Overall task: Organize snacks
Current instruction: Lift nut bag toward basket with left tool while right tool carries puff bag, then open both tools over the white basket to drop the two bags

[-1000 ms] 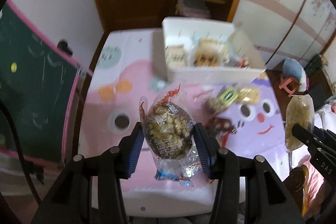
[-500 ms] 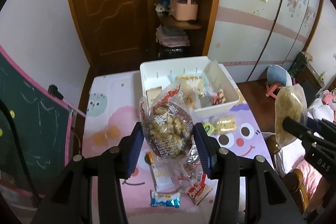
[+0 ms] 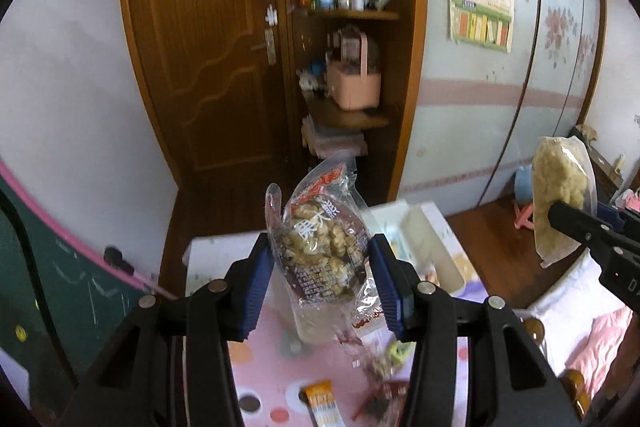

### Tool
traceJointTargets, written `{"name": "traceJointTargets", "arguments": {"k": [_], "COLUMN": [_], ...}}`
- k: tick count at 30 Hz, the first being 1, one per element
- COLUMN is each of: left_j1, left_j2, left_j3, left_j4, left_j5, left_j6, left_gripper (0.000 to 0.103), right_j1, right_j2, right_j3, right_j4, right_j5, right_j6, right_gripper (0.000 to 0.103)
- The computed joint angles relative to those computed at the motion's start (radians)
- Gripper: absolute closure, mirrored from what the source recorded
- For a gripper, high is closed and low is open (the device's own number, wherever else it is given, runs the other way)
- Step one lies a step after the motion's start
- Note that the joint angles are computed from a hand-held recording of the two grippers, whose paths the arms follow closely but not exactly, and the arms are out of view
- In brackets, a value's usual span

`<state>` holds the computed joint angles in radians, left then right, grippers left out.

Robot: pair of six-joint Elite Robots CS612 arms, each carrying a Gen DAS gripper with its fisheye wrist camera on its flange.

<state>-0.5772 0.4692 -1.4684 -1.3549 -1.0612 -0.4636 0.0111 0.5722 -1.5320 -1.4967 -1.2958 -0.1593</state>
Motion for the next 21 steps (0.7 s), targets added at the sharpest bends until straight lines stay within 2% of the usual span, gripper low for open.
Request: {"name": "traceJointTargets", "arguments": {"k": [7,15,21], "left_j1": [0.037,0.07,0.082], "left_j2": [-0.045,-0.07,-0.07], "left_j3": [0.106,0.203,0.247], "left_j4": [-0.107,-0.151,-0.164], "left_j5": [-0.029,-0.095,-0.139], "left_j6": [0.027,0.021,0.012], "left_gripper": [0.055,0.055,0.055], "right_j1": [0.02,0.039,0.049], "right_j2": [-0.051,-0.082,-0.1], "right_j3": [0.111,0.213,0.285], "right_j4": [-0.101,-0.136,-0.132], "right_j5": [-0.007,-0.026,-0.043], "right_j6": [0.029,0.047,0.061], "right_gripper": [0.066,0.066,0.066]}}
